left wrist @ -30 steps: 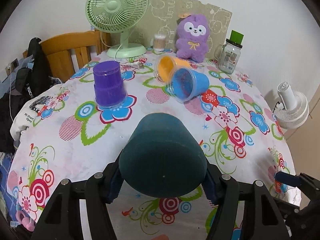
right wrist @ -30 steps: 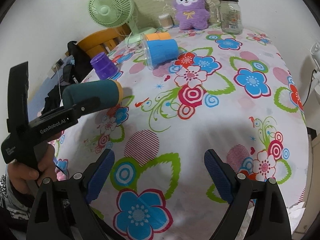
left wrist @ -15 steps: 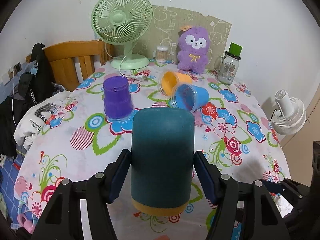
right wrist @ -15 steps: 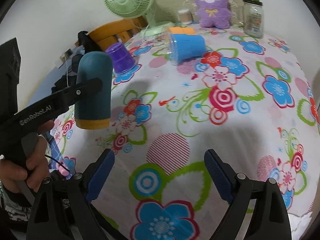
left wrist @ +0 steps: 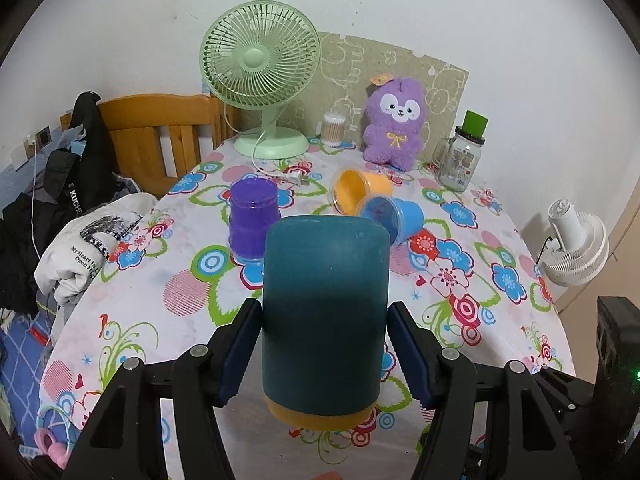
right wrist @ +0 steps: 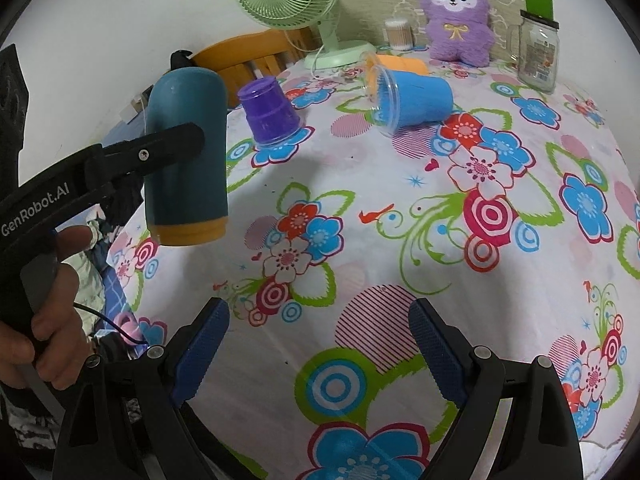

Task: Flip cup upside down
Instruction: 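Rotate the teal cup with the left gripper so the yellow rim faces down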

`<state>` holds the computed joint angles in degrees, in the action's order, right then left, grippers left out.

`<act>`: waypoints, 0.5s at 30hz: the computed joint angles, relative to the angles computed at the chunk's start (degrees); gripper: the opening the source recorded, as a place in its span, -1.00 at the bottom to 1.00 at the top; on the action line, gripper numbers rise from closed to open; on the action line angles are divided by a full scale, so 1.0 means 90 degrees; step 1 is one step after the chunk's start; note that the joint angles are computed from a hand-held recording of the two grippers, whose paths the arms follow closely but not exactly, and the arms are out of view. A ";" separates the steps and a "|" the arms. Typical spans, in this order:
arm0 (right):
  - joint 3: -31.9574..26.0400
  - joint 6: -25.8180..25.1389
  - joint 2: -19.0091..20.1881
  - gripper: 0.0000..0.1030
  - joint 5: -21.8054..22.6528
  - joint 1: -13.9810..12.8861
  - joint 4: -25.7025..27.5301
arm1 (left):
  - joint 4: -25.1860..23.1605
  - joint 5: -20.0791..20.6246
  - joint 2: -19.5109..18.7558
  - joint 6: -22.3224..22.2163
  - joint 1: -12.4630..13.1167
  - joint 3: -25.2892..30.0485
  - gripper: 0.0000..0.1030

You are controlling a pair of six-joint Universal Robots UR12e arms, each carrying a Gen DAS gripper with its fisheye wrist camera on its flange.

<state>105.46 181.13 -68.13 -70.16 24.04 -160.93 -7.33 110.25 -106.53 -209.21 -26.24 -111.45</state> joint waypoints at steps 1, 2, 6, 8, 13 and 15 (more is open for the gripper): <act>-0.0003 0.0012 0.0001 0.80 -0.0010 0.0005 -0.0004 | 0.0023 -0.0002 -0.0001 0.0000 0.0000 -0.0003 0.30; -0.0001 0.0022 0.0000 0.80 -0.0016 0.0008 -0.0010 | 0.0053 -0.0005 0.0000 0.0003 0.0001 -0.0011 0.30; 0.0006 0.0059 -0.0007 0.80 -0.0086 0.0016 -0.0002 | 0.0110 -0.0047 -0.0029 -0.0014 -0.0001 -0.0026 0.30; 0.0018 0.0071 -0.0019 0.80 -0.0114 0.0018 0.0002 | 0.0104 -0.0085 -0.0043 -0.0032 -0.0001 -0.0031 0.30; 0.0039 0.0112 -0.0035 0.80 -0.0158 0.0014 0.0000 | 0.0155 -0.0132 -0.0074 -0.0008 -0.0018 -0.0024 0.23; 0.0040 0.0141 -0.0033 0.80 -0.0162 0.0011 -0.0004 | 0.0221 -0.0056 -0.0086 0.0041 -0.0044 -0.0015 0.23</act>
